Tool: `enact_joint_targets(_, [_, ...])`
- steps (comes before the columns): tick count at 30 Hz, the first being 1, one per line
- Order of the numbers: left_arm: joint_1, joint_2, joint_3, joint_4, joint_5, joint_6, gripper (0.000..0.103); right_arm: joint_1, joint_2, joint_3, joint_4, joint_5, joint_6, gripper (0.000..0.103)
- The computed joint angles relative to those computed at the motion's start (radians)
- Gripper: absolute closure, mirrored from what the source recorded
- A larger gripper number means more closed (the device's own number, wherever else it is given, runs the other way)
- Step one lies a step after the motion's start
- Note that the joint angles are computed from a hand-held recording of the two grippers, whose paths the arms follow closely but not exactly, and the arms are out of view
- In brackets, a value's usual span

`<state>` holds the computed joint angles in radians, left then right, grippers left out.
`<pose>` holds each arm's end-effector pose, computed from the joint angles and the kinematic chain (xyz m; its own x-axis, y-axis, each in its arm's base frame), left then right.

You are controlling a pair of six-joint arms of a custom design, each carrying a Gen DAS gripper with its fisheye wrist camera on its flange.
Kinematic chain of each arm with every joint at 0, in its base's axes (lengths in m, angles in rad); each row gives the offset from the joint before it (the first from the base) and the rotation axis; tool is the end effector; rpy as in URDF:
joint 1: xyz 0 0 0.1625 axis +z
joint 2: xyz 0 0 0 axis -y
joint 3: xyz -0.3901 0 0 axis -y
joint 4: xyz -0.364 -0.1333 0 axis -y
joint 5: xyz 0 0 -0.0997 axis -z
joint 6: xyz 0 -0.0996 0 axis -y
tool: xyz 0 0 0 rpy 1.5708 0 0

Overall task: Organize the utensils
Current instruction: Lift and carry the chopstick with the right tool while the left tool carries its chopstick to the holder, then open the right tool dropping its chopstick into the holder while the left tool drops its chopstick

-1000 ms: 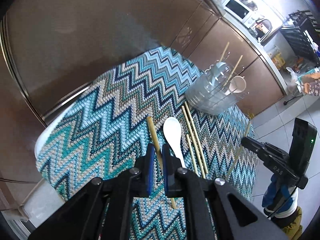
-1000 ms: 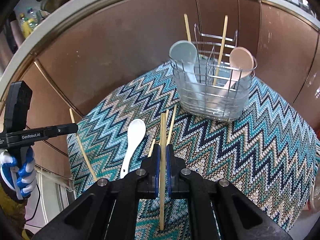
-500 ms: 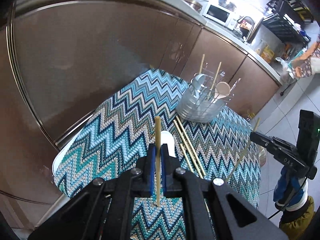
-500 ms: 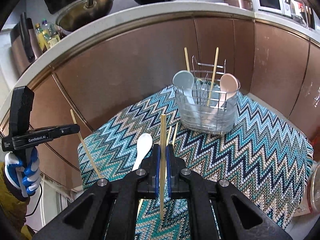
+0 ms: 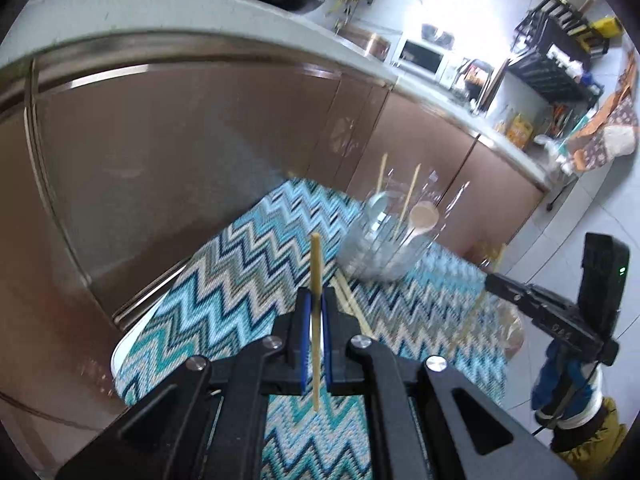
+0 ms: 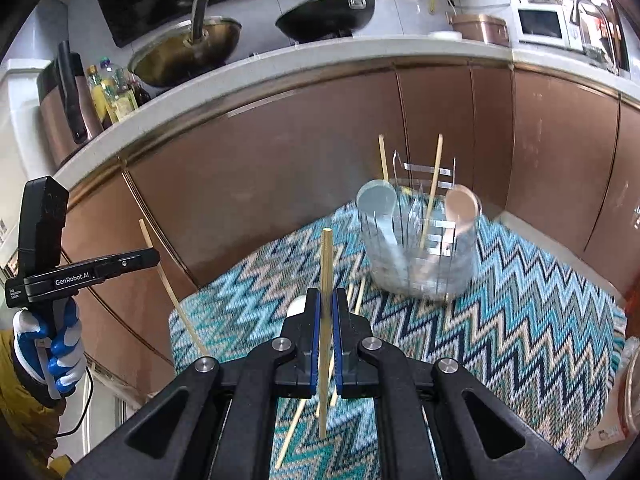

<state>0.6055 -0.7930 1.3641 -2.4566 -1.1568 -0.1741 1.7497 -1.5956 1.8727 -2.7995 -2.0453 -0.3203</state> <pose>-0.4793 -0.5427 0.1878 -0.7495 0.5778 -0.3231 0.6620 0.6512 -0.3711 0.1701 -0.4473 0.4827 -0.8611 0.0175 0.5081 -0.3945 0.6075 -0.6894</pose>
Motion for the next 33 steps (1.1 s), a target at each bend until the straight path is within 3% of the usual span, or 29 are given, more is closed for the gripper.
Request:
enact_joint_targets(8, [-0.019, 0.126, -0.19, -0.141, -0.076, 0.095, 0.098, 0.022, 0.07, -0.107, -0.216, 0.036, -0.13, 0.097])
enact_joint_targets(13, [-0.028, 0.292, -0.409, -0.194, -0.118, 0.158, 0.098, 0.013, 0.16, -0.201, -0.396, 0.052, -0.253, 0.097])
enact_joint_targets(20, [-0.036, 0.565, -0.751, -0.154, -0.066, 0.239, 0.098, -0.055, 0.26, -0.298, -0.534, 0.076, -0.332, 0.097])
enact_joint_targets(22, [-0.033, 0.646, -0.861, -0.112, -0.05, 0.246, 0.098, -0.082, 0.276, -0.312, -0.545, 0.089, -0.325, 0.097])
enact_joint_targets(27, [-0.03, 0.776, -0.996, -0.11, 0.001, 0.294, 0.098, -0.146, 0.303, -0.317, -0.544, 0.115, -0.266, 0.097])
enact_joint_targets(30, [-0.023, 0.801, -1.007, -0.092, 0.006, 0.302, 0.098, -0.174, 0.311, -0.295, -0.537, 0.112, -0.246, 0.097])
enact_joint_targets(33, [-0.018, 0.769, -0.927, -0.145, -0.002, 0.3, 0.095, -0.188, 0.308, -0.275, -0.52, 0.1, -0.234, 0.096])
